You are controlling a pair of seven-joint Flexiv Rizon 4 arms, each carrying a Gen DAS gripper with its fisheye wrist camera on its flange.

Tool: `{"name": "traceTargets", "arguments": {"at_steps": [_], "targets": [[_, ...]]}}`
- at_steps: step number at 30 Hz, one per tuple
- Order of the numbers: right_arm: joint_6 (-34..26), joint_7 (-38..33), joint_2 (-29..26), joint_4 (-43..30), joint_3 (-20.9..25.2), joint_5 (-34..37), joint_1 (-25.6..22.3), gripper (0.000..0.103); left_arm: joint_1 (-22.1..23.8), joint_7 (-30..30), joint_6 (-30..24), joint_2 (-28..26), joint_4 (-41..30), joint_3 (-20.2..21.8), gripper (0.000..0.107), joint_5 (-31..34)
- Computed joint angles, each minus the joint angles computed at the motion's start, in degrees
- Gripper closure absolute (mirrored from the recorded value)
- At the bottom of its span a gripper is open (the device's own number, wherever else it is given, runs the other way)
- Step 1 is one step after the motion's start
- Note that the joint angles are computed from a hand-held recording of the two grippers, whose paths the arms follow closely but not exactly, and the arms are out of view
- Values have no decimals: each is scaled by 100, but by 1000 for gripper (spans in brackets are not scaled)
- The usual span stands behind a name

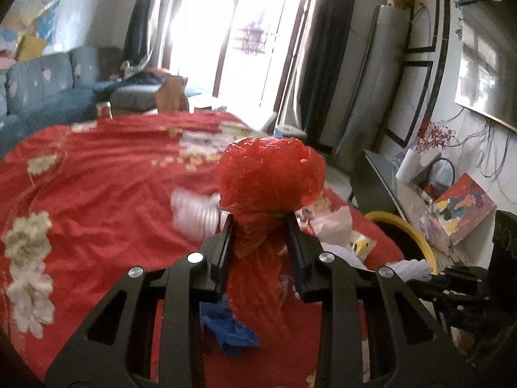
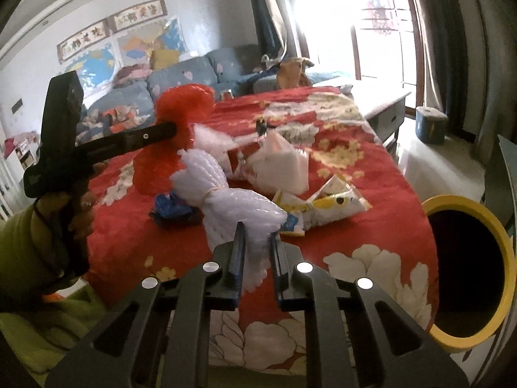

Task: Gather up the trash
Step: 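Carry the red bag and white tissue with both tools over the yellow-rimmed bin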

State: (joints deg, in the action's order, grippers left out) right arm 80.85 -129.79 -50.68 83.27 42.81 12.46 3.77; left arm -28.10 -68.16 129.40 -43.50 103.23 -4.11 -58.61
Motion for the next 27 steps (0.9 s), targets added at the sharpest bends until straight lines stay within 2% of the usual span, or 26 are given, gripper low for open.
{"name": "traceTargets", "arguments": {"at_steps": [6, 10, 13, 27], "targets": [[354, -124, -12, 5, 438, 155, -362, 89, 48, -147, 155, 98, 31, -36, 83, 235], [824, 59, -11, 23, 504, 79, -460, 89, 3, -71, 84, 87, -89, -26, 83, 319], [1079, 335, -18, 13, 396, -46, -429, 89, -3, -30, 15, 48, -192, -24, 83, 438], [1875, 1986, 22, -30, -774, -421, -20, 89, -276, 329, -778, -422, -1282, 221, 83, 394]]}}
